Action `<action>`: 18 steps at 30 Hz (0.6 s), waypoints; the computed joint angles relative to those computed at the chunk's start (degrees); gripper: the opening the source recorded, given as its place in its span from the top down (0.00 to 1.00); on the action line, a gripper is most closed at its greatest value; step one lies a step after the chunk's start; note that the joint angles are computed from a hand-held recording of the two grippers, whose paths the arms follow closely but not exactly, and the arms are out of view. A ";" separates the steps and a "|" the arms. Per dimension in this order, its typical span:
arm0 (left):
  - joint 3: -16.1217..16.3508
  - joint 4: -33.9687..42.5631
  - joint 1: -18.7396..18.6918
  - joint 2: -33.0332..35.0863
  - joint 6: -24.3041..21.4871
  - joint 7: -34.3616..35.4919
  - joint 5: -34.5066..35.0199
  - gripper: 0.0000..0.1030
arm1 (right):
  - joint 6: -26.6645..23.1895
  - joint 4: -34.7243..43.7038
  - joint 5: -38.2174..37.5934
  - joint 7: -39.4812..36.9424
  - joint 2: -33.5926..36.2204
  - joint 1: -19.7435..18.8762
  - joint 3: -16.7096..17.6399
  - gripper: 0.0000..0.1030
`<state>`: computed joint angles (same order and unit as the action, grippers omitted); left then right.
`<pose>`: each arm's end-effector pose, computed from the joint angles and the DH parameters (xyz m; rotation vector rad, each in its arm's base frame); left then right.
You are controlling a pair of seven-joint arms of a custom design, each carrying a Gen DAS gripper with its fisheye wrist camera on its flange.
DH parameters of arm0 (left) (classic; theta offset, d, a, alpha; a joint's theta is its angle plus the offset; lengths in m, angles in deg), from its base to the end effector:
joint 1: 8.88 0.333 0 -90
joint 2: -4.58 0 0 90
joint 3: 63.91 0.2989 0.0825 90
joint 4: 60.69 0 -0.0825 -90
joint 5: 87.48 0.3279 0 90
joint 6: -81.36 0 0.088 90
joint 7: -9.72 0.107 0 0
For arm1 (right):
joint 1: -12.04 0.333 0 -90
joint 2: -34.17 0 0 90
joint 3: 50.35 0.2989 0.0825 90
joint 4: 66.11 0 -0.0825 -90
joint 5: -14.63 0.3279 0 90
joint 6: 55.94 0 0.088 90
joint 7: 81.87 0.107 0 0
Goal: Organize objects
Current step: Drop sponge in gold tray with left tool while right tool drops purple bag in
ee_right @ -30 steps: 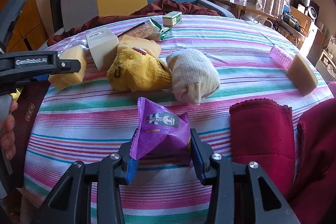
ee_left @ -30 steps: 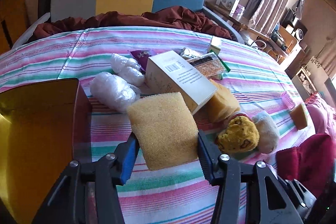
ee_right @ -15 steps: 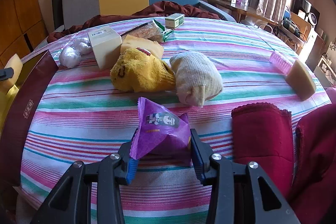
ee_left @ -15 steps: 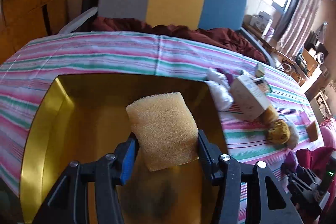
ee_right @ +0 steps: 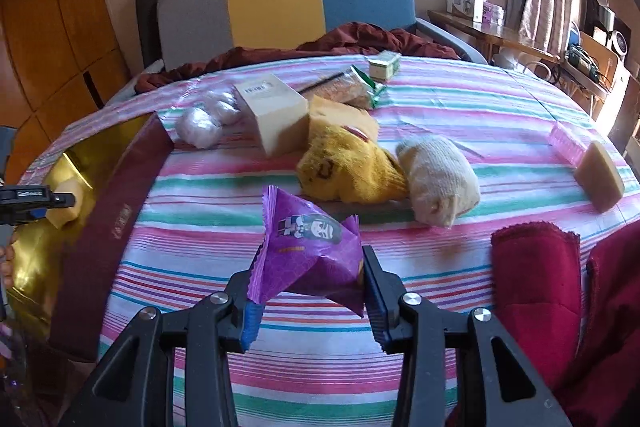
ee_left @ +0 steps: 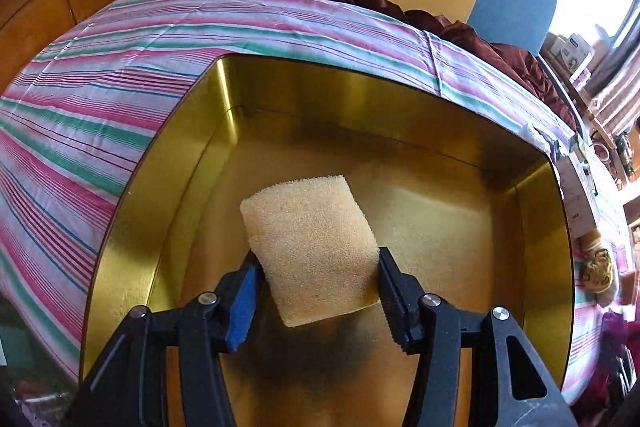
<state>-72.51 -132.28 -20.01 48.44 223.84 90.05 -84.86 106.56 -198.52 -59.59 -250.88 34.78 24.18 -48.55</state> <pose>0.6931 -0.2124 0.3735 -1.8891 2.1703 -0.6488 0.4590 0.1652 0.3902 -1.4299 2.0449 -0.7294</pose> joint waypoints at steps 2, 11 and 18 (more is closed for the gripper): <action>0.52 1.32 -0.34 0.59 -1.45 -0.26 0.58 0.42 | 2.59 1.84 -3.69 1.90 0.21 0.12 0.06 0.58; 2.80 -7.96 -0.97 -4.84 4.04 -5.25 4.00 0.10 | 10.30 13.59 -3.15 -8.42 7.47 3.88 0.44 0.58; 6.28 -22.35 -2.07 -13.43 14.92 -11.91 9.32 0.04 | 13.14 18.21 20.61 -32.51 15.14 3.55 4.40 0.58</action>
